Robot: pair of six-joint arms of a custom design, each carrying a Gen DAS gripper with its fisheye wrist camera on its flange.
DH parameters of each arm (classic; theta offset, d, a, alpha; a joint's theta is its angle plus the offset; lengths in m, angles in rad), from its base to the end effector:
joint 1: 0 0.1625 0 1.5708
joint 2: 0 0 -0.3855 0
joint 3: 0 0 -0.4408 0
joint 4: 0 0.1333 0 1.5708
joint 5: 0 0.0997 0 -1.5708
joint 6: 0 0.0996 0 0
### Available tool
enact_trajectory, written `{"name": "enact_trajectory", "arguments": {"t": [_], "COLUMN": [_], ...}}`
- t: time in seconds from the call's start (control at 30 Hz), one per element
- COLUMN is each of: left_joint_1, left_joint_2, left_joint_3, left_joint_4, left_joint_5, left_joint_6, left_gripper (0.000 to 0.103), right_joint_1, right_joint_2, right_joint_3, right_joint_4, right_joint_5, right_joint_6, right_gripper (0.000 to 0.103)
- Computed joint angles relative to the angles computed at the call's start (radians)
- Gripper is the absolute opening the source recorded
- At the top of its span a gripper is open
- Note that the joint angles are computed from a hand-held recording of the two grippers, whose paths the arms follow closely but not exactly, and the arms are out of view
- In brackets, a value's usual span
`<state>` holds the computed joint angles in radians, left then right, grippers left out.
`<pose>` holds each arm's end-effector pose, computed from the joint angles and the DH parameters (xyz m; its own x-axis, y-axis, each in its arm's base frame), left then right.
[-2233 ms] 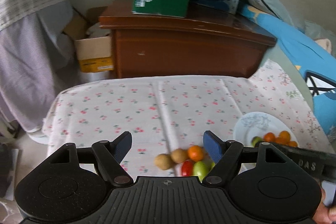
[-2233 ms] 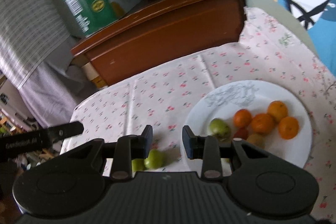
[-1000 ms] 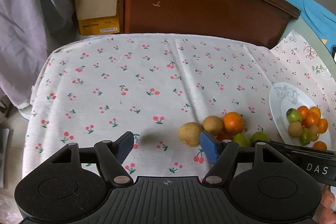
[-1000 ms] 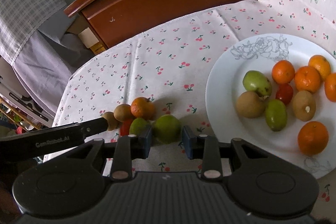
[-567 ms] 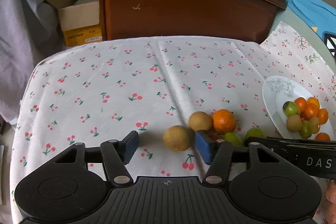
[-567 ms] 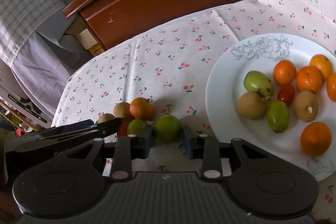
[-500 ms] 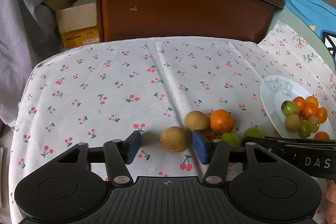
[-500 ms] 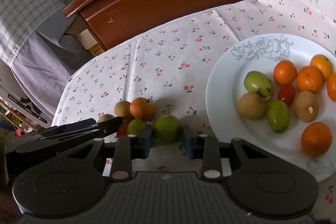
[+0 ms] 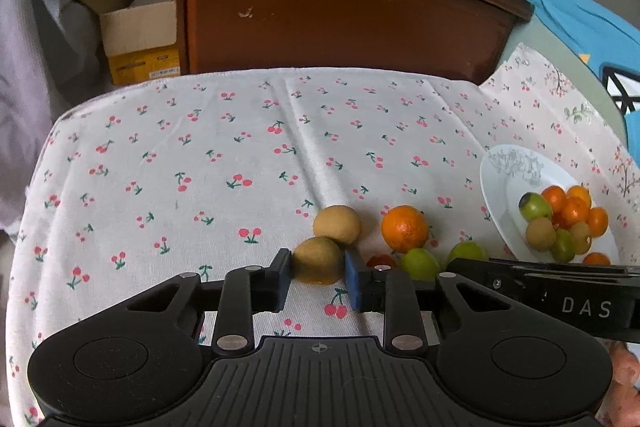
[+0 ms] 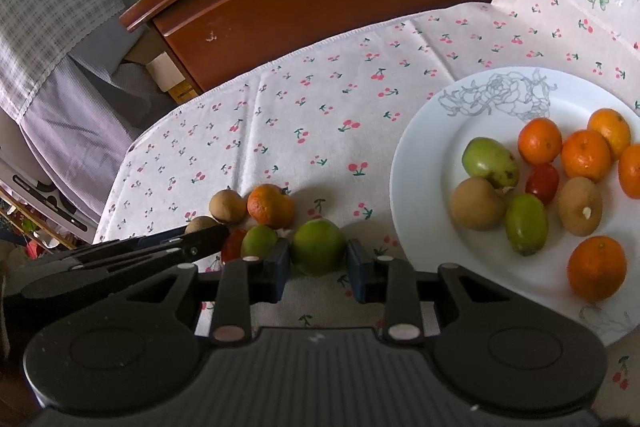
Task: Organize fruits
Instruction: 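Grasp a brown kiwi with the left gripper while the right grasps a green lime, then carry the held kiwi and lime up and over the white plate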
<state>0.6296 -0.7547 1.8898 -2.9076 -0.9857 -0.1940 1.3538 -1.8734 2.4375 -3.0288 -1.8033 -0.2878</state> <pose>-0.3589 -0.4944 -0.0344 -0.7221 0.4860 -0.4923 0.6651 0.6834 -0.3009 0.0226 -0.4101 0.3118 -0.9124 0.1955 0.3597 -0.1294 0.6958 -0.7065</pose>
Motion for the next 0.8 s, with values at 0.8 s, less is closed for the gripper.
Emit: {"name": "enact_trajectory", "arguments": {"t": [0.8], "left_joint_1": [-0.036], "left_joint_2": [-0.057], "left_joint_3": [0.040], "left_joint_4": [0.002], "left_joint_5": [0.024], "left_joint_6": [-0.061], "left_gripper": [0.026], "right_joint_1": [0.011], "right_joint_2": [-0.086], "right_joint_3": [0.018], "right_joint_4": [0.045], "right_joint_5": [0.035], "right_joint_6": [-0.021], "right_gripper": [0.030]}}
